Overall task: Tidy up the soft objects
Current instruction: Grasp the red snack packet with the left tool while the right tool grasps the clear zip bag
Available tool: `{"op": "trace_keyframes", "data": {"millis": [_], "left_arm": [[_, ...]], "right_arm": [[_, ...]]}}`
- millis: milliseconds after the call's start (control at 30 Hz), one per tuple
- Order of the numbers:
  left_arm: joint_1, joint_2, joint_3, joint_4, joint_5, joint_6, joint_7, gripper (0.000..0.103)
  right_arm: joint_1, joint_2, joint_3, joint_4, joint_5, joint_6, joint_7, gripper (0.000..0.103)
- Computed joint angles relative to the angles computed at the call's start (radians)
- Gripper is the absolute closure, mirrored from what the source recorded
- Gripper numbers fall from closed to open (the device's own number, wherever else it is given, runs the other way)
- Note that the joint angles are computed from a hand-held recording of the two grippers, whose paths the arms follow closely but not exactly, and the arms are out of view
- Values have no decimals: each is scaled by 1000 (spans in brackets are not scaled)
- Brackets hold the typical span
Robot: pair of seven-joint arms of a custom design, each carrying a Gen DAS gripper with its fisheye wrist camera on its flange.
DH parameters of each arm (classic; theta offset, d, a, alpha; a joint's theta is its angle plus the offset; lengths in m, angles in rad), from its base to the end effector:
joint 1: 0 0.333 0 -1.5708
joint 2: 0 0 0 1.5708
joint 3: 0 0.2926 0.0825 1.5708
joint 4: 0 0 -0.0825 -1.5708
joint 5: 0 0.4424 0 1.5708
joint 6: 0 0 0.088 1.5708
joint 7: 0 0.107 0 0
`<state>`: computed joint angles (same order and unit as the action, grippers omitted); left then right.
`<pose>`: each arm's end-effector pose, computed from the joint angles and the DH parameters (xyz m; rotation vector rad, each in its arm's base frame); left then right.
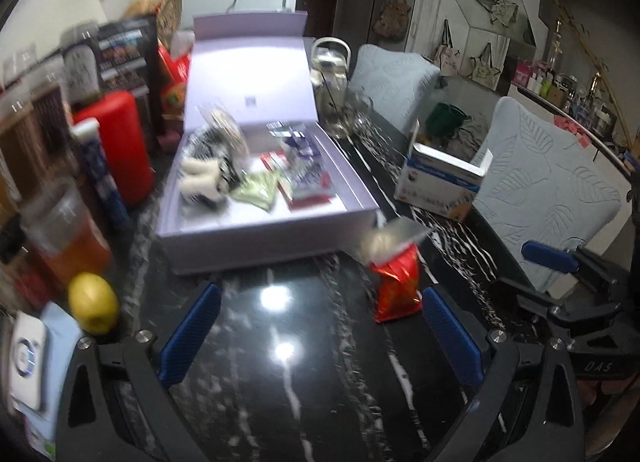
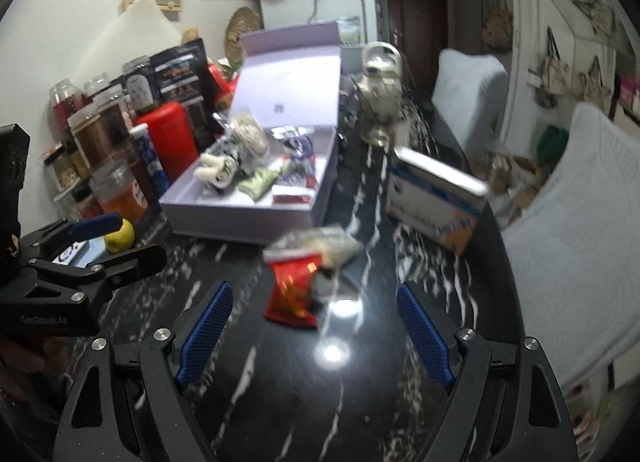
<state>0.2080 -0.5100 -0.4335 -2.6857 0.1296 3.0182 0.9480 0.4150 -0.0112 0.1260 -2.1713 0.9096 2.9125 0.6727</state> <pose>0.4697 -0.1110 0.4157 -1.9471 1.5329 -0.8279 0.5538 0.2763 0.4115 -2.0560 1.0538 -0.3276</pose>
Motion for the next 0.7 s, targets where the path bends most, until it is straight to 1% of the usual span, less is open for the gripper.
{"op": "trace_keyframes", "data": {"millis": [67, 200, 333, 400, 467, 500, 567, 600, 633, 667, 700], "left_arm": [[2, 26, -13, 10, -3, 9, -14, 1], [43, 85, -65, 47, 32, 18, -60, 1], [35, 179, -66, 104, 70, 23, -78, 1], [54, 221, -84, 137, 120, 14, -112, 4], [70, 268, -97, 179, 180, -10, -145, 12], [61, 296, -86, 197, 195, -16, -145, 12], [24, 343, -47, 224, 190, -14, -125, 14], [8, 365, -29, 238, 189, -12, -119, 16], [-5, 380, -14, 248, 190, -14, -115, 21], [-19, 398, 1, 262, 190, -21, -109, 24], [-32, 415, 15, 276, 189, -27, -104, 24]], "right_arm": [[-6, 4, -5, -12, -5, 5, 16, 18], [-22, 14, -10, -31, -32, 17, 55, 18], [-47, 36, -11, -29, -63, 17, 89, 18], [-62, 51, -10, -21, -84, 19, 112, 18], [-76, 63, -5, -14, -103, 20, 131, 18], [-83, 69, -3, -10, -117, 21, 144, 18], [-96, 85, 2, 1, -145, 22, 169, 18], [-105, 91, 5, 6, -154, 20, 178, 18], [-113, 98, 9, 12, -161, 15, 187, 18], [-120, 103, 13, 18, -165, 11, 194, 18], [-128, 109, 17, 24, -163, 5, 198, 18]]}}
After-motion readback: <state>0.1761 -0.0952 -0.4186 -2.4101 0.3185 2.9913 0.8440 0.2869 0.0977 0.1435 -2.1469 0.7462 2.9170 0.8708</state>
